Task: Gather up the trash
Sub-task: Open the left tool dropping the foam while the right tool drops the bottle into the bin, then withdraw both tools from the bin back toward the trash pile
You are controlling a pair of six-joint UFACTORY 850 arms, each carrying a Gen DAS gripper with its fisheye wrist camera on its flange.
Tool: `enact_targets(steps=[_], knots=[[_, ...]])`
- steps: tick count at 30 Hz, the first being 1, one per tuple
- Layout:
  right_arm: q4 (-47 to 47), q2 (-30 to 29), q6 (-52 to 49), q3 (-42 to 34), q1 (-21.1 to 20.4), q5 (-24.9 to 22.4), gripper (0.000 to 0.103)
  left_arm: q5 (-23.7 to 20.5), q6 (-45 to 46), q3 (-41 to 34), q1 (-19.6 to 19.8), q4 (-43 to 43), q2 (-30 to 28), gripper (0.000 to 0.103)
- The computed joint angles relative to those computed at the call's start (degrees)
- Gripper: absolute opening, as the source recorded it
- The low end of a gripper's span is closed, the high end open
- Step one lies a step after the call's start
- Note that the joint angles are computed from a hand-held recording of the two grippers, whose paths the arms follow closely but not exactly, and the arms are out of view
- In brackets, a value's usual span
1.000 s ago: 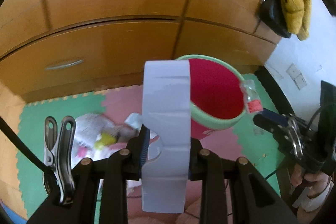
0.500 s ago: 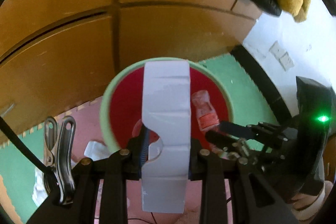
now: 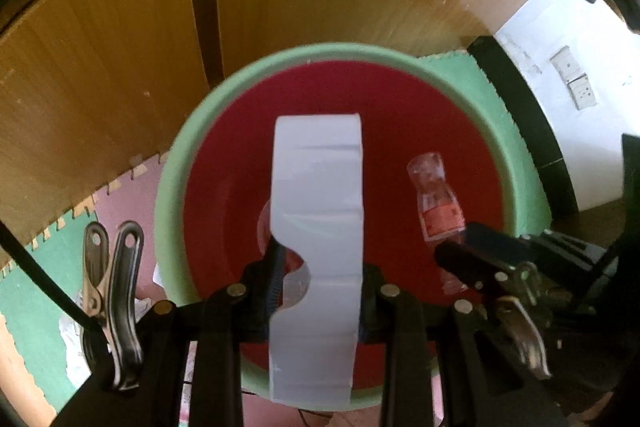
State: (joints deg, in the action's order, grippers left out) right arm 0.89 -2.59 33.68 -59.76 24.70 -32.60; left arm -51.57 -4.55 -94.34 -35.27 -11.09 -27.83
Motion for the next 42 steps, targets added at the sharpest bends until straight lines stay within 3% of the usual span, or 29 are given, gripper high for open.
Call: enact_targets(steps=[3, 9, 23, 33, 42], knots=[[0.43, 0.17, -0.17, 0.17, 0.02, -0.98, 0.029, -1.25, -0.39, -0.92, -0.04, -0.05, -0.96, 0.029], [1.53, 0.06, -0.25, -0.11, -0.47, -1.88, 0.029, -2.34, 0.88, -1.72, 0.43, -2.37, -1.21, 0.047], [6.72, 0.18, -5.72, -1.02, -1.91, -1.98, 0.035, -3.85, -1.43, -1.01, 1.79, -1.76, 1.18, 0.049], [4.69, 2.58, -1.75, 1.14, -2.47, 0.94, 0.036, 1.17, -3.66, 4.72, 2.10, 0.04, 6.56, 0.049], [-0.60, 5.45, 4.47, 4.41, -0.30, 5.14, 0.037, 8.02, -8.09, 12.45, 1.74, 3.49, 14.77, 0.049]])
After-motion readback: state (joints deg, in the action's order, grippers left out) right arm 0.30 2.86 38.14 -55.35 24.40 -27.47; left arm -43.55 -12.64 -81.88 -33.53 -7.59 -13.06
